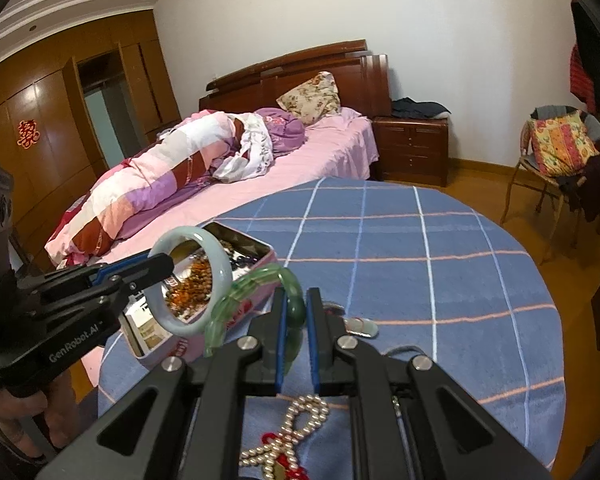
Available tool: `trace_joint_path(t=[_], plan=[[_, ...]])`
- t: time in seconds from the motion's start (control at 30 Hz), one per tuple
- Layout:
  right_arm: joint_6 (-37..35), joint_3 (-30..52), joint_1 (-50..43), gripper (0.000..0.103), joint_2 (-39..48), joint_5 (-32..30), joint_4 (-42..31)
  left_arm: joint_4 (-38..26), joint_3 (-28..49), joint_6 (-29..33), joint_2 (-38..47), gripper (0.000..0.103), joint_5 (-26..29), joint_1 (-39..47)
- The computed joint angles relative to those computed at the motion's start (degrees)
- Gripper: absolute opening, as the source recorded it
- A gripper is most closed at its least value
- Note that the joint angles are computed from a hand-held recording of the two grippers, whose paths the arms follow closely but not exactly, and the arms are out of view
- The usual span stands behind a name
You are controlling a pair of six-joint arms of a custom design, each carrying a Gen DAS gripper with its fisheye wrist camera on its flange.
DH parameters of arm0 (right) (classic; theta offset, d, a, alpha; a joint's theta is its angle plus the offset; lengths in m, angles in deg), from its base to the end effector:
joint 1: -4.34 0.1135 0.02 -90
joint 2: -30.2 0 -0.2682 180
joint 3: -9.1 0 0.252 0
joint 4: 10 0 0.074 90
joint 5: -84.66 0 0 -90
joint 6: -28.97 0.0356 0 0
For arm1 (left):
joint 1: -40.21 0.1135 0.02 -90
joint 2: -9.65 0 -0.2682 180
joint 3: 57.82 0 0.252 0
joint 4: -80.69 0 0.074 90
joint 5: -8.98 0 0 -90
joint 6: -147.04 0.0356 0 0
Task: Organize jewelry
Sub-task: 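Carry the white bangle with the left tool while the right tool carries the green bangle into the tin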
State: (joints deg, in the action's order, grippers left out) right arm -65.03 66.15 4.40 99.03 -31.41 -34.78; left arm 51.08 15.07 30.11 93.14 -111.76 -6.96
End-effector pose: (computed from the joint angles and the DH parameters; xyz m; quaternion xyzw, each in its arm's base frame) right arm 0.2549 0.0159 0.2490 -0.1322 0.8661 0.1863 0.4447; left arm 0.2290 -0.2202 0.2661 0.0438 0.8806 -0.0527 0.4688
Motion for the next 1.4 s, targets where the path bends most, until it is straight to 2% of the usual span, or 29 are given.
trace_joint_path(t=[0.9,1.4], plan=[[0.0,10.1,19.5,0.012,9.41,10.87,-0.79,-2.09,-8.15,-2.77,-9.13,0.01,2.2,12.04],[0.29,12.86,25.65,0.012,17.86,15.92,-0.72,-1.19,-10.19,-2.49,-5.89,0.01,5.93,16.72]])
